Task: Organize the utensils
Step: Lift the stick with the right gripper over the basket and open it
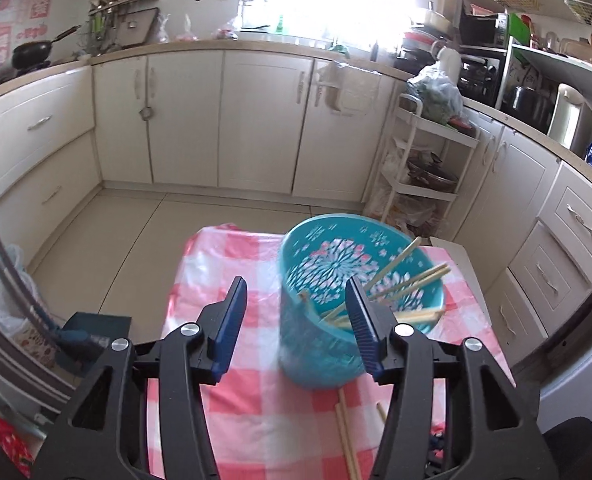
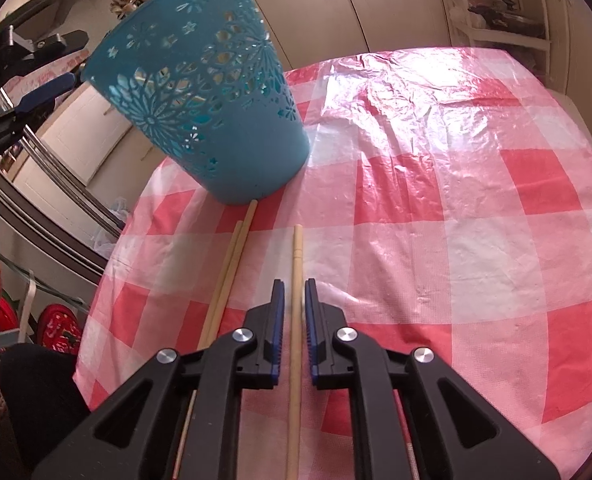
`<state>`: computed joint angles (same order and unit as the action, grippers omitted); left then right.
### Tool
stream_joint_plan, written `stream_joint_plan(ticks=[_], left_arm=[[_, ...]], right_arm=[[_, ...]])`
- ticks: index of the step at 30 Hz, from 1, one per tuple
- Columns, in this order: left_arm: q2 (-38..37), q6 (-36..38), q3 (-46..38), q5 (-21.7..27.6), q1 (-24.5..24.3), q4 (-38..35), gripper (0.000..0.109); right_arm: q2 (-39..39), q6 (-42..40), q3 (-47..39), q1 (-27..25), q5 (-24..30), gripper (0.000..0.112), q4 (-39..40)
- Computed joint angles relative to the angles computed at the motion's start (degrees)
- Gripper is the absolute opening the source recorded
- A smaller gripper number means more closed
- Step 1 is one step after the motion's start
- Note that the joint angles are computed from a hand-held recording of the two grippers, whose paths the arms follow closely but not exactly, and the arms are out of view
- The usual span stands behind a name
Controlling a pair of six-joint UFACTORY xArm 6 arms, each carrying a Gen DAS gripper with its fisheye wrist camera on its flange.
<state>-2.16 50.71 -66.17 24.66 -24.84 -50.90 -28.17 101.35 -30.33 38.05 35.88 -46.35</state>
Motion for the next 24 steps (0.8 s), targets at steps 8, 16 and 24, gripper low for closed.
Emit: stream_joint_plan(ticks=[8,16,24], left_arm=[[2.8,-5.3,1.2,2.2,4.5,1.3,0.052],[3.9,-10.0,0.6,0.1,7.0,-0.3,0.066],[3.3,-10.2,1.1,-0.9,6.5,-0.8,0.067]], right_arm=[[5.8,-9.7,-8.3,6.0,14.9,0.006,4.8],[-14.8,9.4,1.3,1.5,-2.6,0.006,-11.7],[-4.2,18.8,-17.7,-5.7,-5.7,0.006,-32.1]])
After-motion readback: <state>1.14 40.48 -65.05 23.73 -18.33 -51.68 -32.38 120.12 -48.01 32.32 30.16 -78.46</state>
